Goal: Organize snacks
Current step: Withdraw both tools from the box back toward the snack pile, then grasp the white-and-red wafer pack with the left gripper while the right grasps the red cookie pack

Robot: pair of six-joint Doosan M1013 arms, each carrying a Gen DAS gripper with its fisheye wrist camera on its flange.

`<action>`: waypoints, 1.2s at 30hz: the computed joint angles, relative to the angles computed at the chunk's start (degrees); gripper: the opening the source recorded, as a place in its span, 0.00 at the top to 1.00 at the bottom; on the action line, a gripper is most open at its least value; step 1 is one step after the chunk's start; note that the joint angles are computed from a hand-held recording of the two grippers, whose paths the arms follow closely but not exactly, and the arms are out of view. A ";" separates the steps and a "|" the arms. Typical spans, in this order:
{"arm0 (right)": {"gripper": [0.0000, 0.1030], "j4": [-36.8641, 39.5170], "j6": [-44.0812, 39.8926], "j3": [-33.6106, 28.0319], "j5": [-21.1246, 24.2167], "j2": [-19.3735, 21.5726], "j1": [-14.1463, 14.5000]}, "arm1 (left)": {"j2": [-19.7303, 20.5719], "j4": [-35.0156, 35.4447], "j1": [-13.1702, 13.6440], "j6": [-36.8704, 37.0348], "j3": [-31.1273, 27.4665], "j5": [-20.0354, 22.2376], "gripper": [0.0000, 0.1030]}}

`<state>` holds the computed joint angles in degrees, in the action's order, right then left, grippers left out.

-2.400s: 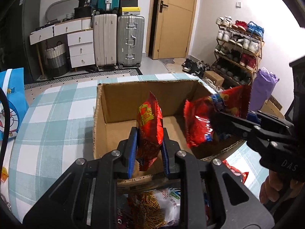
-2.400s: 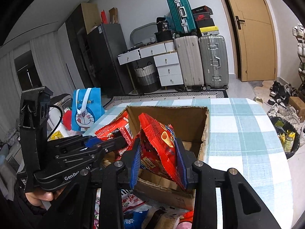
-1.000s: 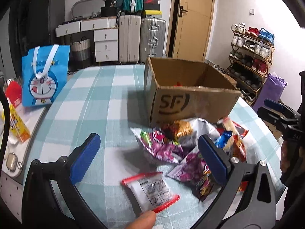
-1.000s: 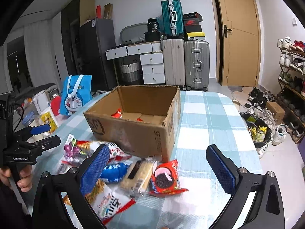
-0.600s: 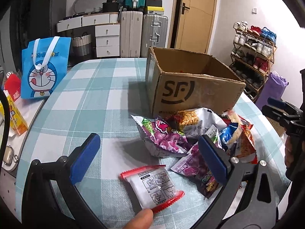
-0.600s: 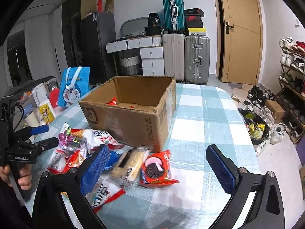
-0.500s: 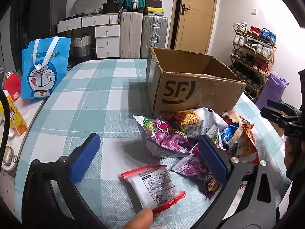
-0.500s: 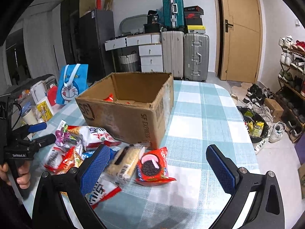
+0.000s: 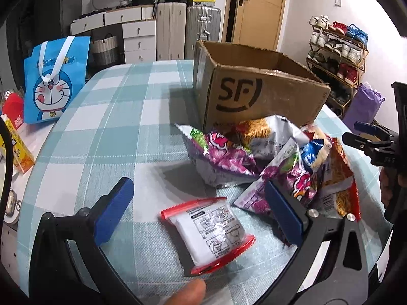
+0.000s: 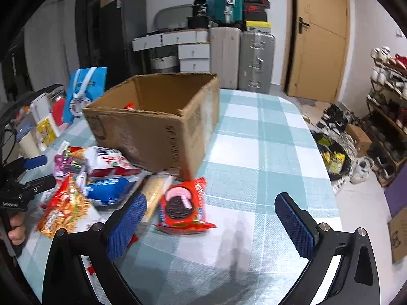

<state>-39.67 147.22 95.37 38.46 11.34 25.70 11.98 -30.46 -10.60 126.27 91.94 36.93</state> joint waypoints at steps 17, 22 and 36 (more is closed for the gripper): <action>0.00 10.21 -10.80 -2.50 2.91 3.11 -1.11 | 0.64 1.48 0.14 1.95 -0.57 4.48 0.01; 0.00 14.32 -14.91 -3.67 3.99 4.15 -1.98 | 0.82 2.60 -0.02 1.20 -0.61 5.11 0.01; 0.09 14.94 -16.67 -4.24 4.02 4.86 -2.91 | 2.36 4.10 0.24 0.34 -2.01 9.11 0.01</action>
<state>-24.73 130.55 91.13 42.48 16.20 22.79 14.34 -26.36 -10.36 126.61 89.94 46.05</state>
